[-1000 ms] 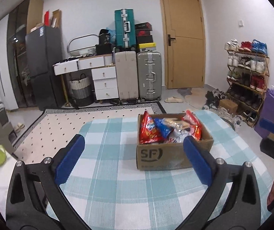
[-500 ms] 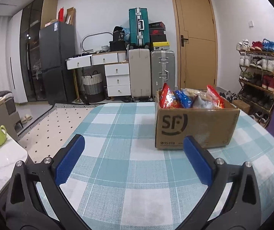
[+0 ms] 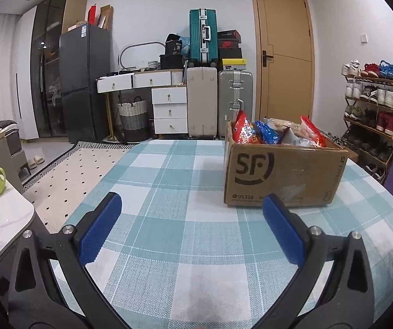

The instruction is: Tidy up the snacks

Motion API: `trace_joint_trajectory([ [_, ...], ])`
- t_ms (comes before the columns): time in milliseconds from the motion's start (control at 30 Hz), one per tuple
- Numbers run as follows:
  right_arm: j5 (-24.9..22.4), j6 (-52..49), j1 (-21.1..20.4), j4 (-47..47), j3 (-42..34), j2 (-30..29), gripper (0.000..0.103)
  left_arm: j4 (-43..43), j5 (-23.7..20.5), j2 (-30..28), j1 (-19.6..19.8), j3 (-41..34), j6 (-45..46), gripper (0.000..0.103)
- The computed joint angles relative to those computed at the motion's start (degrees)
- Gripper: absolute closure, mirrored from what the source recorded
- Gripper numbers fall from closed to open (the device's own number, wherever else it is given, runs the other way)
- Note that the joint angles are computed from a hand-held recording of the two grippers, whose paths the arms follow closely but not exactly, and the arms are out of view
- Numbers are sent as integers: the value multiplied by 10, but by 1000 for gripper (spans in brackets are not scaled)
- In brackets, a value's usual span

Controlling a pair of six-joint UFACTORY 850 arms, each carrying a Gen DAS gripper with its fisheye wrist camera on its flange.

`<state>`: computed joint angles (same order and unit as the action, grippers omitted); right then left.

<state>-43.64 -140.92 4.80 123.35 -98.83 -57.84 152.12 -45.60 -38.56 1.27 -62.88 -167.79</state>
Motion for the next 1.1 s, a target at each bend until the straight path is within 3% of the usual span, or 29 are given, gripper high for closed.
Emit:
trace_joint_trajectory([
  [1100,-1,4,-3,-2,0,0,0,-15,-2,-1,-3,-1,8,0],
])
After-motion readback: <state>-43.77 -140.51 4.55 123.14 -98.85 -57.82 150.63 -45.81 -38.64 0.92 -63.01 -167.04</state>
